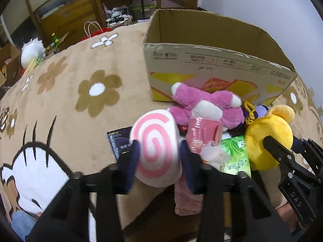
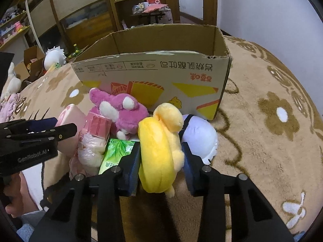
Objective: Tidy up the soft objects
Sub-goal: 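Grasp the pink swirl plush with the left tool while the right tool grasps the yellow plush dog, then carry both plushes over the box and open both tools to drop them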
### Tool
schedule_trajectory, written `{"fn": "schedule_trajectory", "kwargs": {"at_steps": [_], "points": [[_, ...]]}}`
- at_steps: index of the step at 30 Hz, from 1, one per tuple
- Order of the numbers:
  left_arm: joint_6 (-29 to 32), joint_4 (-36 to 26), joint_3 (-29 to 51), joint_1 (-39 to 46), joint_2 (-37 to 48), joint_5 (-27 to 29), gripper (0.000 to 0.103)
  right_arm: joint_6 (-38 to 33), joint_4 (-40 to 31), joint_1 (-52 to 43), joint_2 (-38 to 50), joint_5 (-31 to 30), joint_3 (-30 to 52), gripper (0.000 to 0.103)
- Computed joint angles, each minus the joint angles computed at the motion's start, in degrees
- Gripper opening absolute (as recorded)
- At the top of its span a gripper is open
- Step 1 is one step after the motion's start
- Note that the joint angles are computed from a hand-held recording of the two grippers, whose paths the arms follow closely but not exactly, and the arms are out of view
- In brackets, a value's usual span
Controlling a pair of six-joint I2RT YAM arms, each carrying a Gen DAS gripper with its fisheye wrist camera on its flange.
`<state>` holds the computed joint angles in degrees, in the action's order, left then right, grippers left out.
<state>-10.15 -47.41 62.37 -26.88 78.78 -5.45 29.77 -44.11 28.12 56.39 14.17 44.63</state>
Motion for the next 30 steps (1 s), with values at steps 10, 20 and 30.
{"fn": "schedule_trajectory", "kwargs": {"at_steps": [10,20,30], "points": [[0.4,1.2,-0.2,0.2,-3.6,-0.5,0.022,0.4,-0.9,2.7,-4.4,6.4,2.1,0.039],[-0.7,2.0,0.9,-0.8,-8.5,-2.9,0.020,1.2,-1.9,5.0,-7.0,10.8,4.2,0.039],[-1.3,5.6,5.6,-3.6,-10.6,-8.4,0.020,0.2,-2.3,6.1,-9.2,15.9,8.4,0.039]]}}
